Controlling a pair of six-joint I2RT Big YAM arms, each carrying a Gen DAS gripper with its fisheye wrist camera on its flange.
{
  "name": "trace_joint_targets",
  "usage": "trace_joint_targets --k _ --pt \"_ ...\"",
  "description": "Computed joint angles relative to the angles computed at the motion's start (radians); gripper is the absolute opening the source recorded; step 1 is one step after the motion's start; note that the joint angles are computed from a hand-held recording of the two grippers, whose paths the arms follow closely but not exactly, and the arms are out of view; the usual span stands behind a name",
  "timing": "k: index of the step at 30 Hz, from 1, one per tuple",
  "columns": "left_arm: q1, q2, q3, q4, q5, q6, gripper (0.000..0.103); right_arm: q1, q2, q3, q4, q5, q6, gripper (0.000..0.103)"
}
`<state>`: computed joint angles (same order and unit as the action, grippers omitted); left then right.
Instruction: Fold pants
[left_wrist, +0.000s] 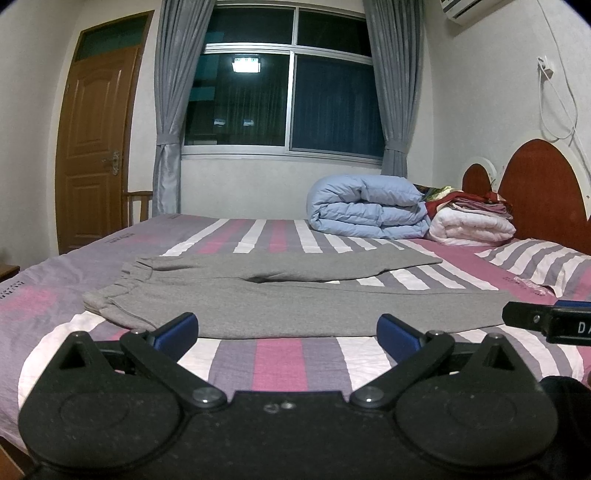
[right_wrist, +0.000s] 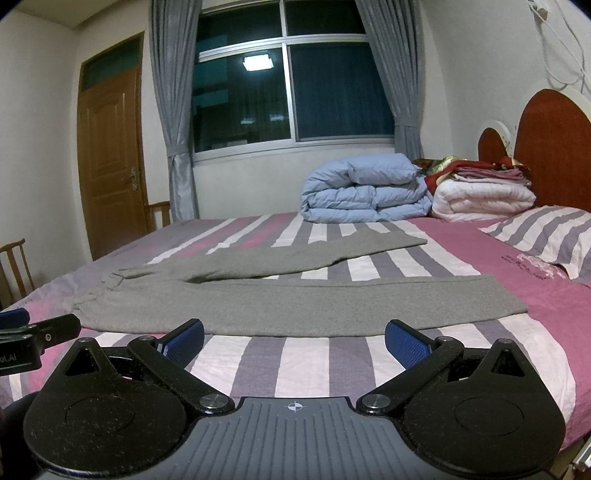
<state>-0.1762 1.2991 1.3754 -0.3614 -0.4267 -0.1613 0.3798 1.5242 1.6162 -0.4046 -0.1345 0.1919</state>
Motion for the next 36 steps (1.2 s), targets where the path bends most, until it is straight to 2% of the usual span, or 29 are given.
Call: trace_joint_targets --k 25,36 --pt "-0.001 0.001 0.003 -0.003 -0.002 0.002 0.097 -0.001 0.001 0.005 -0.005 -0.003 0.001 0.103" --pt "0.008 -0.005 -0.017 0.019 0.008 0.006 0.097 -0.002 0.004 -0.007 0.007 -0.007 0.003 0.103"
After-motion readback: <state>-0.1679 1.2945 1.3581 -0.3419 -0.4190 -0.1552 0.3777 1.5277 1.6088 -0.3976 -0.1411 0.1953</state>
